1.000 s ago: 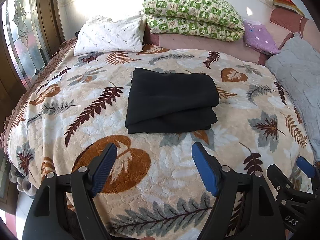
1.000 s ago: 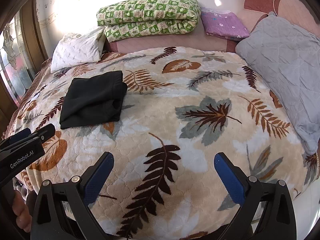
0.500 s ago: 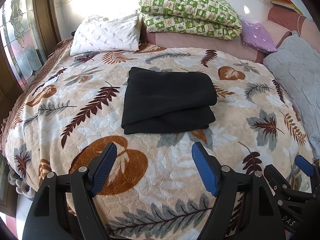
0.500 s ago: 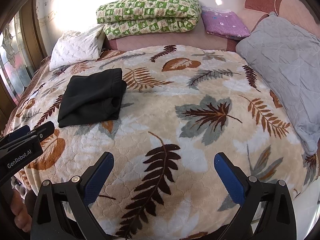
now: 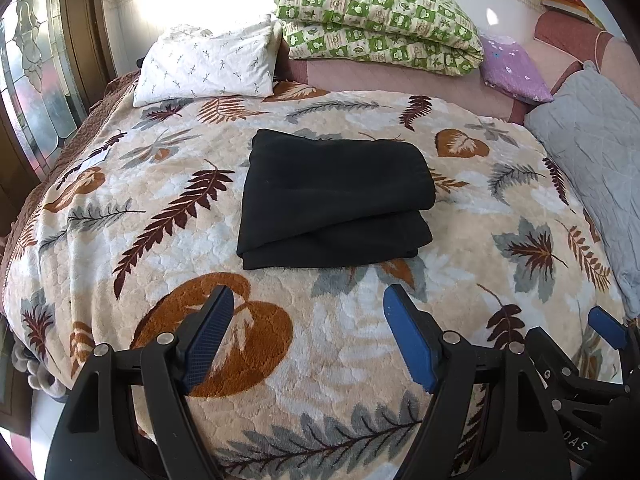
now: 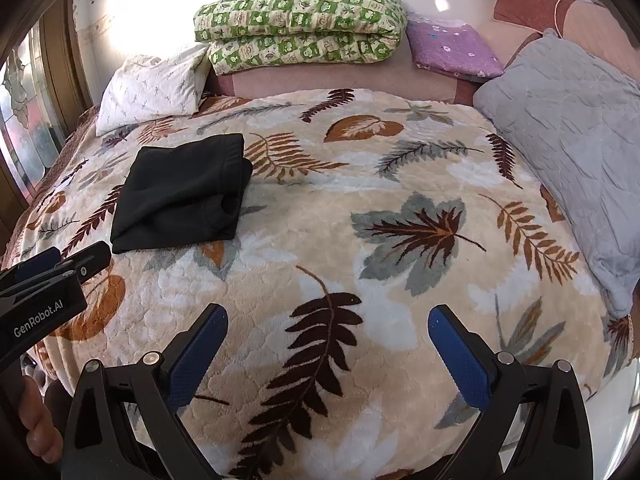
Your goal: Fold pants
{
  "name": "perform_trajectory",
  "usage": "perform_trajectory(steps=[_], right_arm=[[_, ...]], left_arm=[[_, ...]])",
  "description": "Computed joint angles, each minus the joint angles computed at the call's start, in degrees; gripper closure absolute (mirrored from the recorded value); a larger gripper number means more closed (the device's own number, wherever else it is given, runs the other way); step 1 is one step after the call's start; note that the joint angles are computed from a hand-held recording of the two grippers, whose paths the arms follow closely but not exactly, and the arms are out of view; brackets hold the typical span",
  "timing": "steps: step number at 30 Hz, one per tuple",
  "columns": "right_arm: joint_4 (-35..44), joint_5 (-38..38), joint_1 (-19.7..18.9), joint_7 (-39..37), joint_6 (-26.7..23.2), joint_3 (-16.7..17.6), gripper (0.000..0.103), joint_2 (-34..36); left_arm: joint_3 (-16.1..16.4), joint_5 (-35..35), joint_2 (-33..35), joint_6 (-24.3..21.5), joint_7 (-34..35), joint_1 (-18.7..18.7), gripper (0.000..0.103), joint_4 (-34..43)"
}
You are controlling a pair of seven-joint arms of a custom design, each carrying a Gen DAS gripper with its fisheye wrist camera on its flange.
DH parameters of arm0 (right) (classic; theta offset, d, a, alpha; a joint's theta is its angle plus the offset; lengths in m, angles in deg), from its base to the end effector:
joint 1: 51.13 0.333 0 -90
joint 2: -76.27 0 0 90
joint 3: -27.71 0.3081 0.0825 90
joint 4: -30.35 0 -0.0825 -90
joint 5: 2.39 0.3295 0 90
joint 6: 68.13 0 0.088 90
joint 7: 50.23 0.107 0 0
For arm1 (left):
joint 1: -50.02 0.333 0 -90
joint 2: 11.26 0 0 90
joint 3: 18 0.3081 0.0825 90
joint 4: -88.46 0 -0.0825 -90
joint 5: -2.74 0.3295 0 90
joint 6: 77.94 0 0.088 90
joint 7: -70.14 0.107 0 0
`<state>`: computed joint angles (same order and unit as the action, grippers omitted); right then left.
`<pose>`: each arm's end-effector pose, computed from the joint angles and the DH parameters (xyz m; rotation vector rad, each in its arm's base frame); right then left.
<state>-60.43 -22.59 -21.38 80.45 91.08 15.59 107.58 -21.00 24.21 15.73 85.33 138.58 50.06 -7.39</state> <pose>0.6391 0.2507 0.4183 -1.7548 1.8369 -0.6435 0.6677 -0.0479 0.4340 -1.7973 1.7632 -0.6246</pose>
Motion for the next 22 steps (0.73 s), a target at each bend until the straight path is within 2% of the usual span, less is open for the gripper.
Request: perform_trajectory(steps=[15, 19, 22], right_arm=[[3.83, 1.08, -0.65, -2.25, -3.33, 1.01, 0.002, 2.18], [4.38, 1.56, -0.85, -2.56, -3.68, 1.19, 0.002, 2.56], [5.14, 2.24, -1.16, -3.02, -4.44, 1.51, 0.002, 3.03]], left_arm=[[-1.81, -3.52, 3.49, -3.35, 4.31, 1.40, 0.025, 5.18], [-2.92, -5.22, 5.30, -6.32, 6.51, 1.84, 0.025, 8.40], [-2.42, -5.33, 5.96, -7.47, 6.79, 1.29, 0.025, 9.69]])
